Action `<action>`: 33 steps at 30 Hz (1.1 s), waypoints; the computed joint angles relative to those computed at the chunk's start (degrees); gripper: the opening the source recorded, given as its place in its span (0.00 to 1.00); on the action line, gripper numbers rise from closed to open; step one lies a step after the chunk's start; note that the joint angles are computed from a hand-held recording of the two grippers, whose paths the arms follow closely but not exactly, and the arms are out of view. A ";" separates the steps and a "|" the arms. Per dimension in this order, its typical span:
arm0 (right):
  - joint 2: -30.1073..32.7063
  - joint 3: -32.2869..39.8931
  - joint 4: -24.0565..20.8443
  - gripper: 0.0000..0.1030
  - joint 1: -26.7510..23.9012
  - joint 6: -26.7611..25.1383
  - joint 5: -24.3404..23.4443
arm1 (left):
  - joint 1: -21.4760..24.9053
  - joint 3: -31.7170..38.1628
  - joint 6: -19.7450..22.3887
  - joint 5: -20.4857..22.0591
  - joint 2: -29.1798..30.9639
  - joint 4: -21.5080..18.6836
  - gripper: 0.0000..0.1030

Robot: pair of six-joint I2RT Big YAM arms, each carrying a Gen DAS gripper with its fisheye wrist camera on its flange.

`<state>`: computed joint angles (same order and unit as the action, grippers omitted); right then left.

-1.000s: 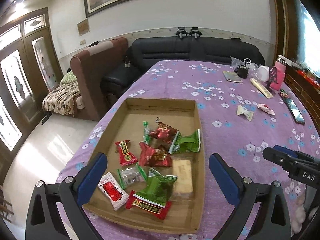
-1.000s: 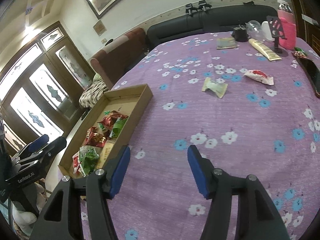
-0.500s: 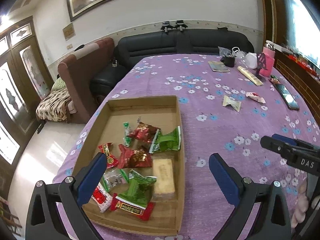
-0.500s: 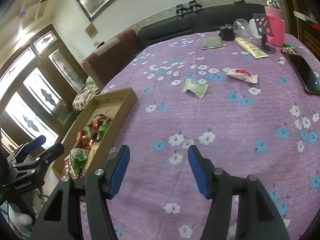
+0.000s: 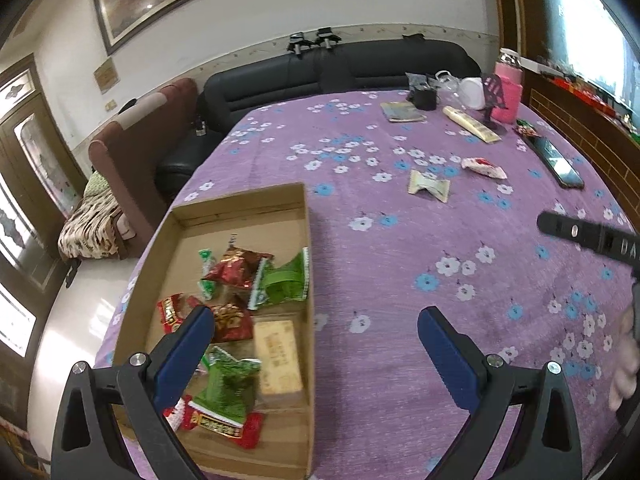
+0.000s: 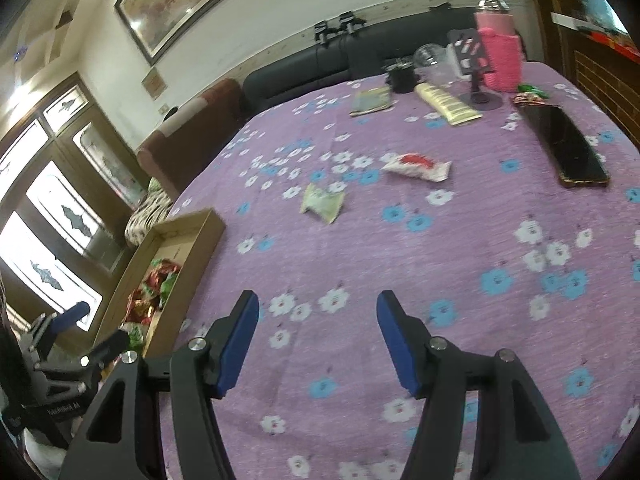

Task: Organize snacks
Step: 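Withdraw both open grippers from the box toward the table, then reach both grippers toward the last packets on the tablecloth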

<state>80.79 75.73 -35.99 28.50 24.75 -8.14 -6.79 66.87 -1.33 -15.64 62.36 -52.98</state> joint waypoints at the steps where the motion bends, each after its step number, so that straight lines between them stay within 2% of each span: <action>1: -0.15 -0.11 0.04 0.60 -0.38 0.09 0.09 | -0.42 0.04 0.08 -0.14 0.20 -0.05 0.99; 10: -0.91 -0.55 -0.05 0.63 -4.61 1.89 0.00 | -3.52 0.36 0.35 -0.10 2.02 -0.73 0.99; 23: 0.44 -2.07 0.55 0.63 -6.81 4.21 -1.30 | -5.95 0.48 0.78 1.05 4.35 -1.82 0.99; 33: 0.64 -1.43 0.19 0.63 -6.82 3.24 -0.60 | -6.31 1.09 -0.82 5.82 6.58 -3.25 0.99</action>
